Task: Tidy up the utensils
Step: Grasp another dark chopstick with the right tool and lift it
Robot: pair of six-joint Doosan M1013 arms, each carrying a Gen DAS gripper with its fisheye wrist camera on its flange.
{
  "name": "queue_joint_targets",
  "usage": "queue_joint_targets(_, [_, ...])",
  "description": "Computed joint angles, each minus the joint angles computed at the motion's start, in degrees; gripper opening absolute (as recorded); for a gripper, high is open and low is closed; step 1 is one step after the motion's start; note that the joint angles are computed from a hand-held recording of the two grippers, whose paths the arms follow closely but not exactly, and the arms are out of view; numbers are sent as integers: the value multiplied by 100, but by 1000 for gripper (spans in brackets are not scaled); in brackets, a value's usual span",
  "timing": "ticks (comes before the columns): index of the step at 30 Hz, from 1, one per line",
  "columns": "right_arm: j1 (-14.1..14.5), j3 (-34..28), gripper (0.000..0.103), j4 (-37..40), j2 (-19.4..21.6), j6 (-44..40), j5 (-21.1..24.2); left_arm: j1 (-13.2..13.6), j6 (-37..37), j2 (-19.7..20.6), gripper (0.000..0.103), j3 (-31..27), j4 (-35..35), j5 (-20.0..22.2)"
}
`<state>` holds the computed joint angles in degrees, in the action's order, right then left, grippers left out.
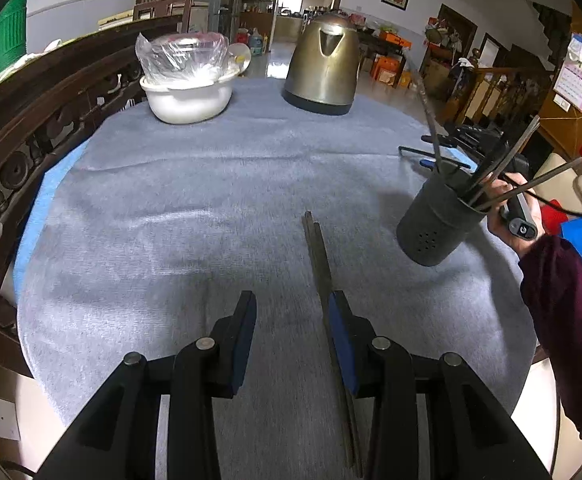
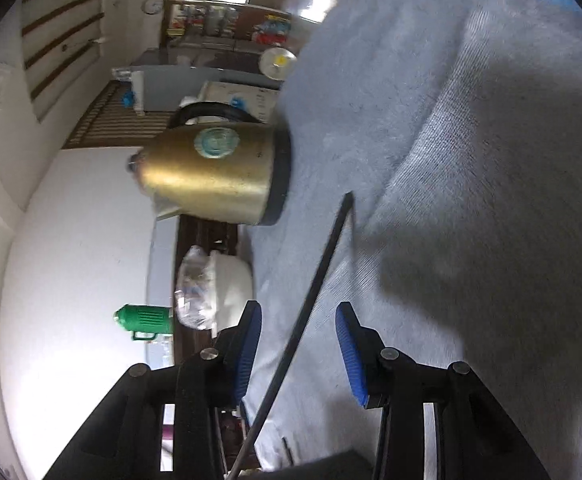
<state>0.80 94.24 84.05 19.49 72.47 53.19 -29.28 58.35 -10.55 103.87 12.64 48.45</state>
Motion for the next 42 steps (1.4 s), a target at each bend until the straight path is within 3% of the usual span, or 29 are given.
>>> queue_joint_targets(4, [34, -173, 38, 4, 212, 193, 81, 21, 102, 140, 38, -59, -102, 82])
queue_joint_targets(8, [74, -280, 17, -107, 307, 266, 15, -4, 128, 195, 38, -75, -111, 112])
queue_joint_targets(14, [84, -243, 13, -174, 159, 74, -177, 24, 49, 180, 38, -83, -122, 112])
queue_joint_targets(17, [32, -37, 12, -54, -110, -192, -466, 78, 12, 149, 38, -73, -205, 126])
queue_joint_targets(25, [-447, 861, 8, 1494, -1112, -1429, -1286, 239, 126, 81, 38, -28, -431, 178])
queue_joint_targets(30, [-591, 1182, 8, 1840, -1738, -2042, -1670, 380, 87, 26, 38, -44, -765, 83])
queue_joint_targets(37, [-525, 1340, 8, 2367, -2527, -2976, -2297, 260, 17, -146, 38, 91, -775, -53])
queue_joint_targets(42, [-132, 1275, 8, 2553, -2925, -3865, -2958, 215, 37, -269, 38, 181, -788, -80])
